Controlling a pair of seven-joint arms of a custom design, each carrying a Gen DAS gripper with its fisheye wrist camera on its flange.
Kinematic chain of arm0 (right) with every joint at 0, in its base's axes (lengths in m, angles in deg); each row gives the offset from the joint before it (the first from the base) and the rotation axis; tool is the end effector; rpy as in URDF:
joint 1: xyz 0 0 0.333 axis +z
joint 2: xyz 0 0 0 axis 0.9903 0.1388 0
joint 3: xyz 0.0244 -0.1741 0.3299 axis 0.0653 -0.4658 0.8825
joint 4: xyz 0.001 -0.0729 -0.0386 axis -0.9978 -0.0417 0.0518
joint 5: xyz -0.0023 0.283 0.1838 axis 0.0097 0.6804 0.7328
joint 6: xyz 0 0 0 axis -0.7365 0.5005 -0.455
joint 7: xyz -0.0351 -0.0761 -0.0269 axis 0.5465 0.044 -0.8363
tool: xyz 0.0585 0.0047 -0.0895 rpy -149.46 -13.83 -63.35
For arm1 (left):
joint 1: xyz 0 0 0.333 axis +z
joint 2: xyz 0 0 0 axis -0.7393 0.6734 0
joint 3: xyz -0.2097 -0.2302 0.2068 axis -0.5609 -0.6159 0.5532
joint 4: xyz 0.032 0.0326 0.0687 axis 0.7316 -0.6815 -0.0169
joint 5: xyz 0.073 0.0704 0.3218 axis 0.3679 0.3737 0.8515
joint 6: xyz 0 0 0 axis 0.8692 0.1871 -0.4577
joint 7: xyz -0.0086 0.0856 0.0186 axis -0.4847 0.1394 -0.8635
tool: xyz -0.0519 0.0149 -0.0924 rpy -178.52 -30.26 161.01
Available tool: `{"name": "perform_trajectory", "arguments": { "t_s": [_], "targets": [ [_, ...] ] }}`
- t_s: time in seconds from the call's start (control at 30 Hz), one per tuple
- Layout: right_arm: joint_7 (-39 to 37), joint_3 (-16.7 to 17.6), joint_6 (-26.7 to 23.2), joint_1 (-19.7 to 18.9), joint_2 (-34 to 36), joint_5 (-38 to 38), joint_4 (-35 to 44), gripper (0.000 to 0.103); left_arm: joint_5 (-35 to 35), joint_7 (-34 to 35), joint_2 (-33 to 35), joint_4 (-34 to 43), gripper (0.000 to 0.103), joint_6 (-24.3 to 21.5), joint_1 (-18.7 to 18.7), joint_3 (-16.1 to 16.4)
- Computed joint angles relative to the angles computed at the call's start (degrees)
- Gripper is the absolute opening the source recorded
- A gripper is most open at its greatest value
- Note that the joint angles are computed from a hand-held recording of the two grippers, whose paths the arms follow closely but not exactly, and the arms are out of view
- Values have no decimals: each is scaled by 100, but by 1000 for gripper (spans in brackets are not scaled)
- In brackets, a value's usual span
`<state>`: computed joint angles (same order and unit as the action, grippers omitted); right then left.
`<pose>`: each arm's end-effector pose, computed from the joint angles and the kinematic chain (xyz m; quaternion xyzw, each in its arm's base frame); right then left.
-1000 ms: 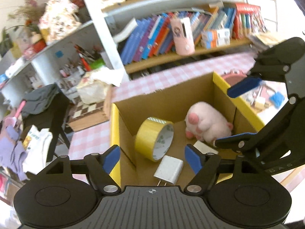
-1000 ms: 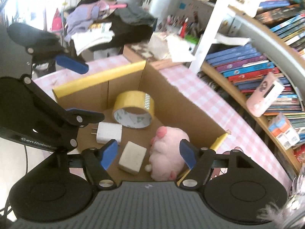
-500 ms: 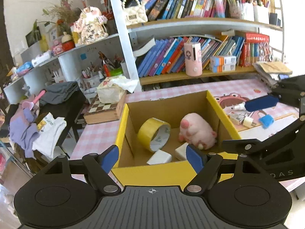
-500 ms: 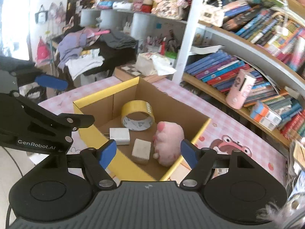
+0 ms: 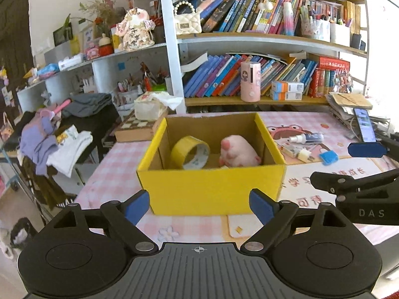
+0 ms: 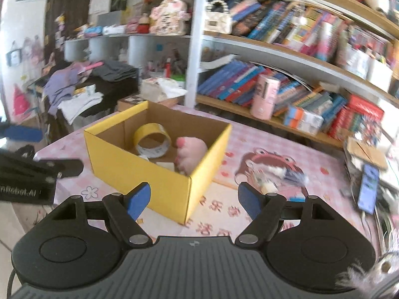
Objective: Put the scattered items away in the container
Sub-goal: 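Withdraw both open tools up and out of the yellow box, then move both tools toward the blue pouch and remaining white charger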
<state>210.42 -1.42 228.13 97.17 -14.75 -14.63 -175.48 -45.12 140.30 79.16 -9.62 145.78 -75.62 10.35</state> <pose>0.5981 0.1537 0.5731 -0.6435 0.5845 -0.3668 0.3312 0.6302 -0.2585 0.5638 -0.4905 0.7321 -0.3615 0.3046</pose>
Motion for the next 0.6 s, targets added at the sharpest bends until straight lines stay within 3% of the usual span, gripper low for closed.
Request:
{"name": "perform_trajectory", "arguments": {
  "t_s": [0.07, 0.17, 0.37, 0.6],
  "targets": [
    [889, -222, -123, 224, -148, -638, -139, 79, 147, -219, -74, -202, 91, 95, -266, 278],
    [1563, -134, -288, 202, -341, -1172, -367, 82, 295, -421, -168, -447, 91, 176, -473, 474],
    [804, 441, -672, -149, -620, -157, -950, 84, 414, -543, -316, -760, 91, 133, -480, 364],
    [709, 596, -1144, -249, -773, 417, -1201, 87, 365, -469, -416, -941, 92, -61, -154, -126]
  ]
}}
